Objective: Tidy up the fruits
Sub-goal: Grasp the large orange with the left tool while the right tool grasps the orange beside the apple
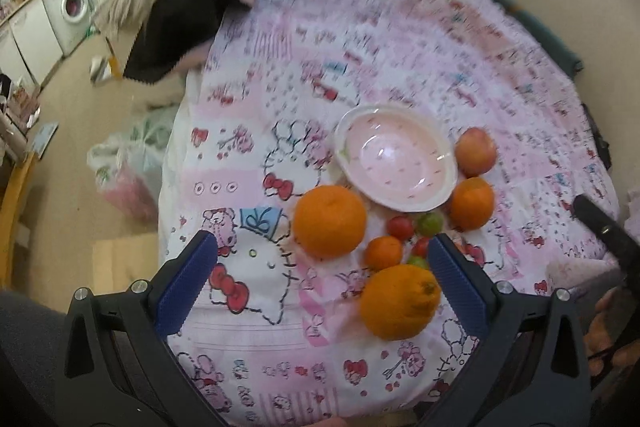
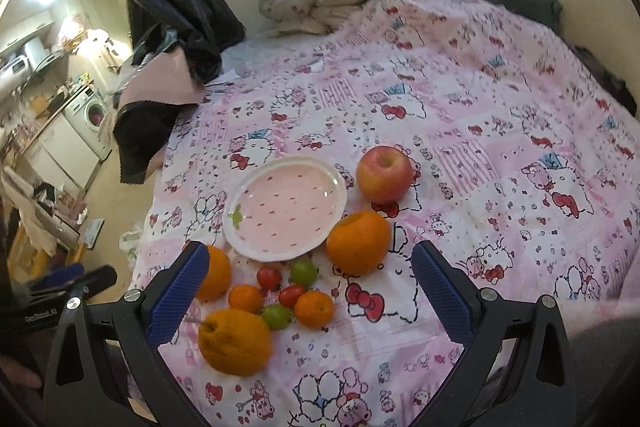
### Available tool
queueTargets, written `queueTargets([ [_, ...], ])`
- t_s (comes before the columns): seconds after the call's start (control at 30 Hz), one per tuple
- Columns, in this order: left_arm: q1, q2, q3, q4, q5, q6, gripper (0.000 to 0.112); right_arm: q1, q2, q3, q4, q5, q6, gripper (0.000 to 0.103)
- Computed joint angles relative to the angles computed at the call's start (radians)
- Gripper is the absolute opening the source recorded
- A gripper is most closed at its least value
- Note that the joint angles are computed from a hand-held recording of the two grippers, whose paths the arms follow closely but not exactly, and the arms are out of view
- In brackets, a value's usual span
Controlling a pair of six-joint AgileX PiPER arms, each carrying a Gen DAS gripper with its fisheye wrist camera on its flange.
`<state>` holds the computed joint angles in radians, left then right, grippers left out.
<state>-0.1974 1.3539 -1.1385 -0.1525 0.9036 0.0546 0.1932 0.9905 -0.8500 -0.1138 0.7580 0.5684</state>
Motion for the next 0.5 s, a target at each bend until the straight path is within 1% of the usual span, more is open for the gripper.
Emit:
queueTargets([
  [0.07,0.009,0.073,-0.066,-0.005,0.056,0.003,0.103,-0.108,0.040,-0.023,0.127,0.004,-0.142,0.103],
  [0.1,0.017,0.113,-0.099,-0.018,0.084,0.009,0.103,-0.175,0.079,-0.049,0.208,0.025,-0.225,0.103],
  [0.2,0.038,0.251,-0.211,-0.070,0.192,0.016,0.103,-0.293,0.182,-0.116,0.338,0.091,-0.355,0.103],
  [0.27,0.030,0.311,-0.253,-0.065,0.214,-0.011,0.102,-0.363,0.265,-0.167,0.410,0.150,-0.413,0.103],
  [0.33,0.009,0.364,-0.282,-0.048,0.217,-0.036,0.102,-0.400,0.327,-0.198,0.451,0.185,-0.445,0.103],
  [0.5,-0.038,0.478,-0.332,-0.001,0.220,-0.103,0.101,-0.443,0.487,-0.273,0.516,0.260,-0.516,0.103],
])
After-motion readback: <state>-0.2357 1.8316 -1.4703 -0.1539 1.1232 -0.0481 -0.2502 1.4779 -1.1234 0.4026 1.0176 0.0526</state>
